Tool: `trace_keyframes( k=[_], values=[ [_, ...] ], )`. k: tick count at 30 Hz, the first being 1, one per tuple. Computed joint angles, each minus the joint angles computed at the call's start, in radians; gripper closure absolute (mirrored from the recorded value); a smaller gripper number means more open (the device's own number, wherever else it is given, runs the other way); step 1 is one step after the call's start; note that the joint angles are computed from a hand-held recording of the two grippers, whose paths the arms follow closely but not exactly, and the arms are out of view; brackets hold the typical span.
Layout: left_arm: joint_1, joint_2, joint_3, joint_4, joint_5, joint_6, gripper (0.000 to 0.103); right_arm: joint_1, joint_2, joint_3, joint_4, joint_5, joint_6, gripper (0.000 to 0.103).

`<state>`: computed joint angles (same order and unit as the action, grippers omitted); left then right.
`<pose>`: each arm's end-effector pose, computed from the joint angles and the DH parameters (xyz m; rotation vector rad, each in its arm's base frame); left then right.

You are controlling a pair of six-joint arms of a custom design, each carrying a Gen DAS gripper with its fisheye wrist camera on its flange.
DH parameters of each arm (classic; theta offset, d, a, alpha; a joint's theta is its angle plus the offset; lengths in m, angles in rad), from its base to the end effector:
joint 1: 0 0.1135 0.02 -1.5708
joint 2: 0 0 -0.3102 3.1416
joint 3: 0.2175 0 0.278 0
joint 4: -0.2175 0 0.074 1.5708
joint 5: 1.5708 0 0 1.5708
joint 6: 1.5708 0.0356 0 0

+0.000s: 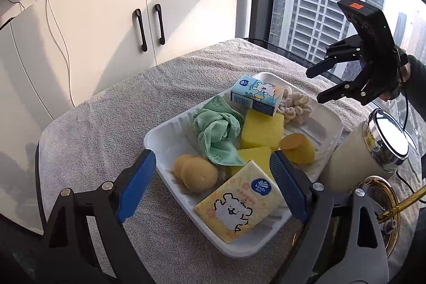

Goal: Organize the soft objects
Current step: 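Withdraw both open grippers away from the filled tray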

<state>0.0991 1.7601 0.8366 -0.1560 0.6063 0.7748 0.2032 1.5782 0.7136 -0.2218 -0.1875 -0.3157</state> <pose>0.3390 0.0133 0.1468 0.9804 2.2184 -0.4287 0.2874 0.0660 0.1597 -0.7367 2.5364 0.2112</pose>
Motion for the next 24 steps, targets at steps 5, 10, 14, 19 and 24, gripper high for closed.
trace_keyframes(
  k=[5, 10, 14, 19, 24],
  values=[
    [0.036, -0.054, -0.036, -0.001, 0.003, -0.008, 0.015, -0.011, -0.073, -0.037, -0.019, -0.001, 0.013, 0.045],
    [0.098, -0.107, -0.076, 0.003, 0.008, -0.033, 0.015, -0.021, -0.164, -0.073, -0.044, 0.008, 0.035, 0.045],
    [0.168, -0.157, -0.121, 0.01, 0.027, -0.066, 0.015, -0.041, -0.25, -0.105, -0.074, 0.0, 0.058, 0.045],
    [0.236, -0.246, -0.22, 0.032, -0.003, -0.09, 0.015, -0.032, -0.383, -0.167, -0.119, 0.025, 0.094, 0.045],
    [0.33, -0.391, -0.344, 0.015, -0.01, -0.095, 0.009, -0.018, -0.534, -0.236, -0.186, 0.047, 0.158, 0.043]
  ],
)
